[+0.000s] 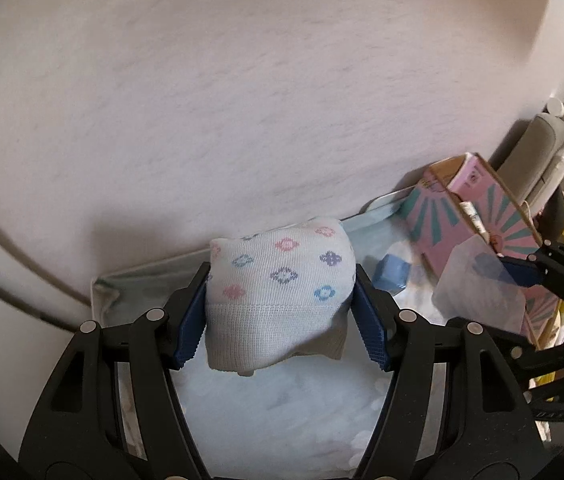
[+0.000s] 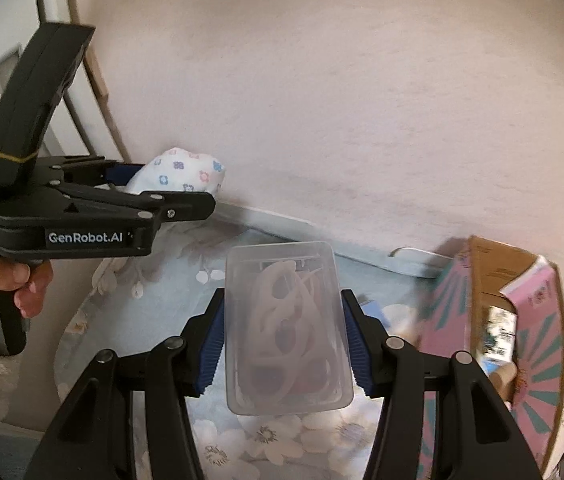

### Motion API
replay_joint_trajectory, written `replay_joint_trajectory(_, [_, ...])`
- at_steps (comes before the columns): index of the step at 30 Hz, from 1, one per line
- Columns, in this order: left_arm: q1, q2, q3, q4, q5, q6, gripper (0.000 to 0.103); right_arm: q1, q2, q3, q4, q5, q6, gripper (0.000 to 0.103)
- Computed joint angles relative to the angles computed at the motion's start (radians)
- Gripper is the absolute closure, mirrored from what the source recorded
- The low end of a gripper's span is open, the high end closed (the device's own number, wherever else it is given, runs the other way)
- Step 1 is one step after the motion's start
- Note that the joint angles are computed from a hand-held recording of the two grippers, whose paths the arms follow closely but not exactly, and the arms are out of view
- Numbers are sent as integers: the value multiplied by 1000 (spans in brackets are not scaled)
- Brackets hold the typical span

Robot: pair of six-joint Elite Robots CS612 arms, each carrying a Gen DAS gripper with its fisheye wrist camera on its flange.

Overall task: Organize objects
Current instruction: 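Carry the sock and flosser case over the cardboard box with both tools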

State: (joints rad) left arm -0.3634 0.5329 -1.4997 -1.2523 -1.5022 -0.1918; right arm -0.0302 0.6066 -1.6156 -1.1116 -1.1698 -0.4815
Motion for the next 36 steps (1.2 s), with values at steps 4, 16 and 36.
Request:
replay_joint_trajectory(4, [-17,-20,33,-30,-12,26,41,-18,-4,-10,-14,-15,22,53])
replay_joint_trajectory(16, [-70,-81,148,-126,-98,126,41,-88,0,-59,-39,-74,117,53])
replay_joint_trajectory(36, [-164,-150,372,-198,-228,280,41,-195,37,-141,16,-171,277,53])
